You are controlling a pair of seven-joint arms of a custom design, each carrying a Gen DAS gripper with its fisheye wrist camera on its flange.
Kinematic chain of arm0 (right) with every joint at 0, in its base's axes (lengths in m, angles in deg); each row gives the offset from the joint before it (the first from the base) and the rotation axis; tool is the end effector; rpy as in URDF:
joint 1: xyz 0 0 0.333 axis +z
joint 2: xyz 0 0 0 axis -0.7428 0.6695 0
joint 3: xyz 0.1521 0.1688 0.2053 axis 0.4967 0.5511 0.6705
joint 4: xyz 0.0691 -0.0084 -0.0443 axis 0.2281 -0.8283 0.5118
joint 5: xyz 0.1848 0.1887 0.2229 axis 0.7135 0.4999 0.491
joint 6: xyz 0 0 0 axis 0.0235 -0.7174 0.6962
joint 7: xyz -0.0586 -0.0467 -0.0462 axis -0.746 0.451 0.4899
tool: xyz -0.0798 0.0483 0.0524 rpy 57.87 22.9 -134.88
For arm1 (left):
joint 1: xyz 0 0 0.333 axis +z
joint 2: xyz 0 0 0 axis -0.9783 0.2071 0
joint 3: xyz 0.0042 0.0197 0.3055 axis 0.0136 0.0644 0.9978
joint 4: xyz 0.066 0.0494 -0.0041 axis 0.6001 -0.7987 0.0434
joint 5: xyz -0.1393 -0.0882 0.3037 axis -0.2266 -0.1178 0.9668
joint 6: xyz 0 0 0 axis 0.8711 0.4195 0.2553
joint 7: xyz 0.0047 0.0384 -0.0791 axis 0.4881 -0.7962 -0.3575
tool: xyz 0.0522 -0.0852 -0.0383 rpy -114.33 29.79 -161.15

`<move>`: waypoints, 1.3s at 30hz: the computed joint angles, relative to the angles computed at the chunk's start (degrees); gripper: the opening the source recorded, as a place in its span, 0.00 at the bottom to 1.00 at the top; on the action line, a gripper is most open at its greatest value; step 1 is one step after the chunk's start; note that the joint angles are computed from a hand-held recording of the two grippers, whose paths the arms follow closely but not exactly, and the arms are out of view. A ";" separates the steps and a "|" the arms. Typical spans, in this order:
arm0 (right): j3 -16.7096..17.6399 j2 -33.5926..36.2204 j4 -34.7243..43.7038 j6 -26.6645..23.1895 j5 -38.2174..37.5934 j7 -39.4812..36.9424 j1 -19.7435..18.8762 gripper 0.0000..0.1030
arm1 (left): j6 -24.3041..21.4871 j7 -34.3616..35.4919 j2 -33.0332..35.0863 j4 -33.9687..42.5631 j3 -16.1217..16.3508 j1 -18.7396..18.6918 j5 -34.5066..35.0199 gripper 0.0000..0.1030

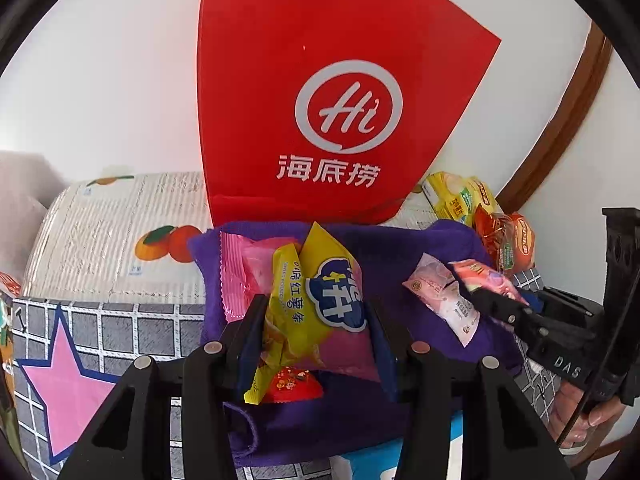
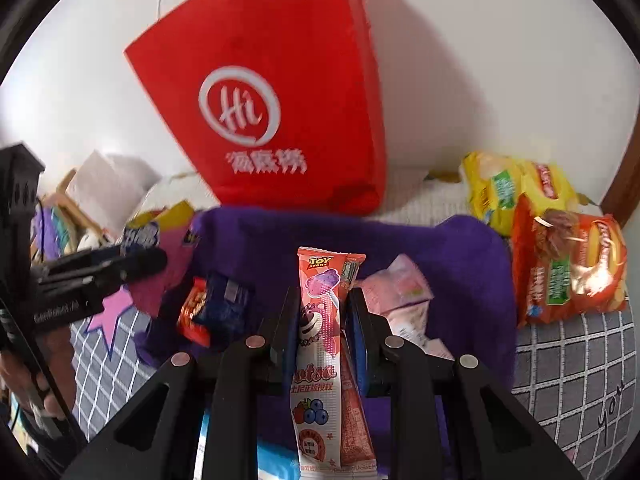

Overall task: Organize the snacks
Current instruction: 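Carry both held packets up over the purple towel with both tools, then open the right tool to drop the ice-cream stick packet on the towel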

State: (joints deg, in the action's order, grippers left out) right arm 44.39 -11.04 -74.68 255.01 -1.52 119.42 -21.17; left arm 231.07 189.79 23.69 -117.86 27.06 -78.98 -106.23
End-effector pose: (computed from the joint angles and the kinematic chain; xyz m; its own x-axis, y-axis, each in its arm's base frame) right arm 0.6113 0.3406 0.3611 0.1470 -0.9670 -0.2082 -0.7774 0.0172 -0.6288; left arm 0.6475 -0.1247 0.3876 -0.3028 -0.9252 0.2287 -0.7945 0.1125 -0.5968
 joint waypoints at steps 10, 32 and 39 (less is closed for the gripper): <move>2.20 4.62 6.64 -7.51 2.14 -4.43 -0.14 0.23 | -0.01 -1.83 -0.37 -0.17 0.75 -0.44 1.70 0.45; 1.31 11.67 16.26 -15.11 3.76 -5.36 1.22 0.25 | -1.39 -0.39 -0.65 0.04 0.25 -0.02 0.81 0.45; 1.69 12.52 17.68 -17.01 4.54 -6.23 1.06 0.26 | -1.84 -0.12 -0.58 0.20 0.23 -0.04 0.58 0.45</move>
State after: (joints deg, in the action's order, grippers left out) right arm 46.08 1.48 -57.00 238.00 3.01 113.19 -20.10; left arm 229.23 189.67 23.10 -117.66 27.29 -79.01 -105.64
